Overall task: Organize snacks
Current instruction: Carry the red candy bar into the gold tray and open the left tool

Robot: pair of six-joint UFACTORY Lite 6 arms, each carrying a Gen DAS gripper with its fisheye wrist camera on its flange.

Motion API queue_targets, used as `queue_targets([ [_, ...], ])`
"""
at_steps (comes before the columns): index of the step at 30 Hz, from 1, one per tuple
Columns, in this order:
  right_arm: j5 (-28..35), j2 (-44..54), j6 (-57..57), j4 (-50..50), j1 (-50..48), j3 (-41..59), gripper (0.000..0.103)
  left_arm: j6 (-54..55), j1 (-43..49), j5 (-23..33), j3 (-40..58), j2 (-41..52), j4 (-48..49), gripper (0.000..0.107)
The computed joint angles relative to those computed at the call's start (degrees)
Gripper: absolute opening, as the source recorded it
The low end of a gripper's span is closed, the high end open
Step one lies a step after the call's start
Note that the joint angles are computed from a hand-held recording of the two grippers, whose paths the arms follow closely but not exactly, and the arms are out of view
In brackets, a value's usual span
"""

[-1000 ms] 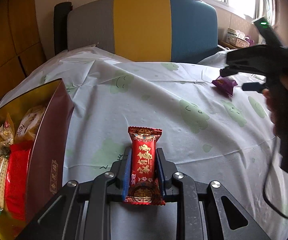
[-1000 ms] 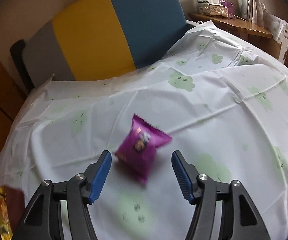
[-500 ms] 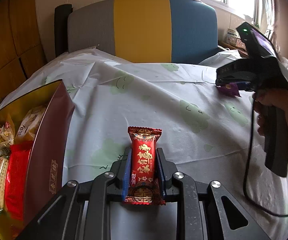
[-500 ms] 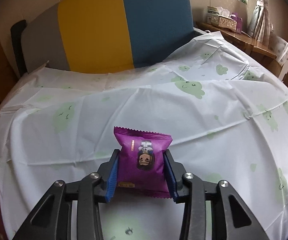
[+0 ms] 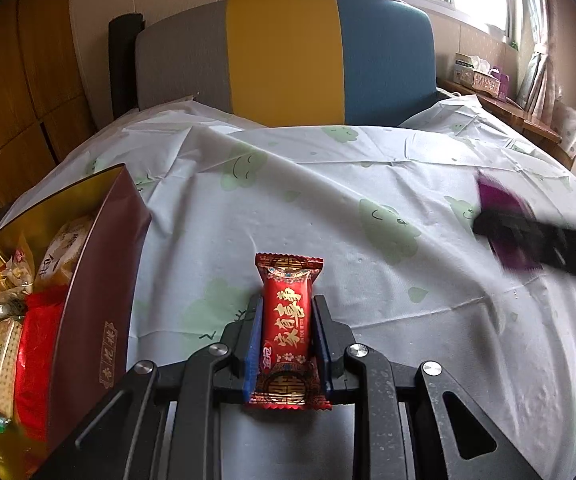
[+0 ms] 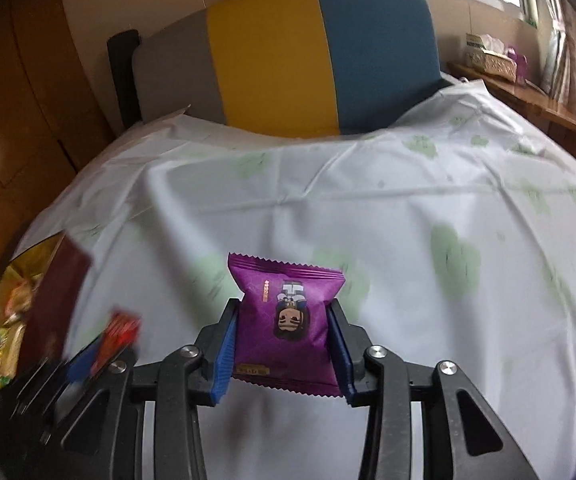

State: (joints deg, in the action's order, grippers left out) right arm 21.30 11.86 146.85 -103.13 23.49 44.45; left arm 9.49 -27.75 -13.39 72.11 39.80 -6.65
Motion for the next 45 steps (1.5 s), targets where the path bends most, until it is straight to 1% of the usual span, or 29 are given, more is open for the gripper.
queue_targets([
  [2, 2.1, -1.96, 4.53, 0.0, 4.08, -3.03, 0.042, -1.38, 0.12, 0.35, 0.14, -0.05, 1.25, 0.024],
  [4, 5.44, -2.89, 7.38, 0.8, 8.02, -4.97, 0.042, -2.38, 0.29, 0.73, 0.37, -0.02, 2.32, 0.024],
  [7, 10.47, -0.65, 12.45, 0.36, 12.36, -5.82, 0.042, -3.71, 0.52, 1.52, 0.85, 0.01, 3.73, 0.024],
  [8, 11.55, 0.67, 12.57, 0.67, 12.81, -5.44, 0.042, -5.07, 0.69, 1.86, 0.97, -0.09, 5.1, 0.024],
  [10, 10.45, 2.11, 14.1, -0.13, 11.82, -5.28, 0.042, -6.01, 0.85, 3.06, 1.48, -0.24, 6.33, 0.023],
  [12, 8.69, 1.99, 21.94, -6.6, 8.96, -7.26, 0.042, -7.64, 1.08, 3.82, 0.84, -1.18, 8.59, 0.023],
  [14, 9.88, 0.45, 30.02, -13.31, 8.63, -10.34, 0.042, -10.97, 1.34, 1.98, -2.65, -3.85, 12.87, 0.023],
  [16, 10.33, 0.37, 31.14, -13.9, 8.66, -10.95, 0.042, -12.38, 1.66, -1.6, -8.1, -8.29, 15.35, 0.023],
  [18, 10.46, 0.85, 29.81, -12.86, 8.7, -10.43, 0.042, -14.28, 1.93, -3.89, -12.43, -12.17, 18.26, 0.023],
  [22, 10.46, 1.45, 30.34, -13.65, 8.32, -9.92, 0.042, -33.41, 5.51, -6.05, -19.45, -19.72, 37.62, 0.023],
  [24, 10.7, 1.26, 30.39, -13.27, 8.77, -10.16, 0.042, -45.35, 8.33, -7.67, -22.04, -22.97, 49.51, 0.023],
  [26, 10.78, 1.16, 30.4, -13.17, 8.89, -10.31, 0.042, -52.54, 11.33, -9.53, -24.52, -26.22, 57.46, 0.023],
  [29, 10.95, 1.05, 30.38, -12.82, 9.25, -10.41, 0.042, -58.9, 15.88, -11.99, -27.69, -30.93, 65.29, 0.023],
  [32, 11.12, 0.99, 30.34, -12.57, 9.47, -10.45, 0.042, -67.97, 22.43, -14.67, -27.79, -33.55, 75.84, 0.023],
  [33, 11.14, 0.94, 30.54, -12.73, 9.48, -10.53, 0.042, -69.49, 24.19, -15.42, -27.49, -33.73, 77.71, 0.023],
  [35, 11.09, 0.75, 30.85, -13.16, 9.3, -10.75, 0.042, -75.47, 29.02, -17.44, -25.21, -33.12, 83.53, 0.023],
  [38, 10.98, 0.83, 30.35, -12.82, 9.25, -10.55, 0.042, -83.08, 33.84, -19.01, -20.04, -29.41, 90.69, 0.023],
  [41, 11.0, 0.84, 30.79, -13.16, 9.24, -10.54, 0.042, -88.61, 36.95, -18.79, -14.42, -24.38, 96.29, 0.023],
  [43, 11.04, 0.68, 31.66, -13.97, 9.12, -10.83, 0.042, -97.45, 39.13, -20.01, -8.33, -18.93, 103.8, 0.023],
  [44, 11.1, 0.56, 32.22, -14.51, 9.03, -11.06, 0.042, -99.6, 39.46, -19.68, -6.61, -17.19, 105.86, 0.023],
  [45, 11.14, 0.58, 32.48, -14.74, 9.02, -11.09, 0.042, -103.68, 39.47, -19.07, -3.75, -14.63, 110.27, 0.023],
])
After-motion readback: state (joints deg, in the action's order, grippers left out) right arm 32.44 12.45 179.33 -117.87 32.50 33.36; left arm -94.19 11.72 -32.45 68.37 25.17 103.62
